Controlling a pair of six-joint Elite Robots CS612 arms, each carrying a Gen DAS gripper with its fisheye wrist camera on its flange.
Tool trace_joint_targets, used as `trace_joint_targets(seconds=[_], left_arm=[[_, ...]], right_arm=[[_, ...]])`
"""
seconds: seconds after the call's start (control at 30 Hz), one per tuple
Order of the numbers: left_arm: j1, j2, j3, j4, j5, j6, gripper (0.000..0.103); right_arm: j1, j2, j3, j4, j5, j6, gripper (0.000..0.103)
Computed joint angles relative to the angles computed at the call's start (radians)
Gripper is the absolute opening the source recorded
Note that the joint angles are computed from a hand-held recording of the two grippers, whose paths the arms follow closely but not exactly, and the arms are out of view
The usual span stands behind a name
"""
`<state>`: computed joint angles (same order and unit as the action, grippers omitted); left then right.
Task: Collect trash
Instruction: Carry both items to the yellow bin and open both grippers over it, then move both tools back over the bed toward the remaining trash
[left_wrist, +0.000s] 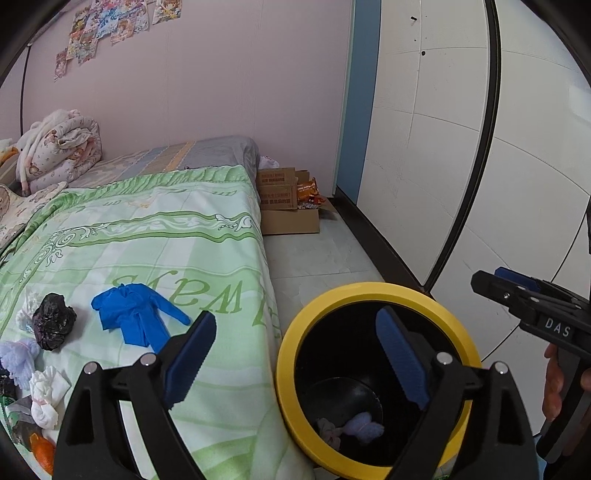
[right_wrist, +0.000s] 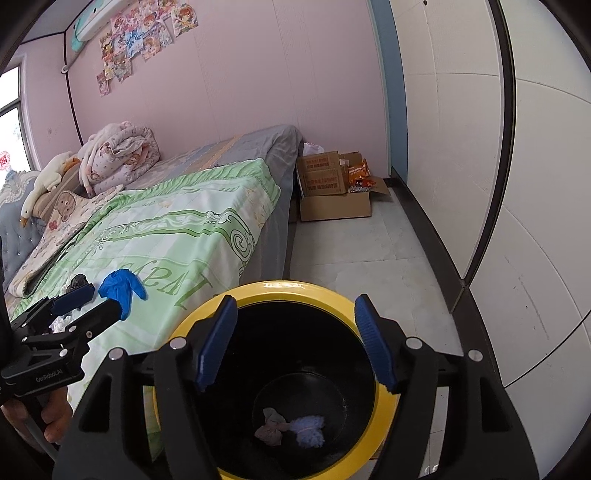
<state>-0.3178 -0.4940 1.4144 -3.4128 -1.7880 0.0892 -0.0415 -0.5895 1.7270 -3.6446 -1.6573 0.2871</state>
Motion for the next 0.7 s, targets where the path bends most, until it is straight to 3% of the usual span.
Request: trace_joint_targets(seconds=[0.33, 0.7], left_arm=[[0.032, -0.041, 0.053, -0.082, 0.049, -0.032, 0.091], [0.092, -0.069, 0.077, -0.128, 0.133, -0.073, 0.093]], right_arm=[[0.036, -0.03, 0.026, -0.062, -0.011, -0.042, 0.071], [0.087, -0.039, 0.008, -0.144, 0.065, -0.076, 0.083]])
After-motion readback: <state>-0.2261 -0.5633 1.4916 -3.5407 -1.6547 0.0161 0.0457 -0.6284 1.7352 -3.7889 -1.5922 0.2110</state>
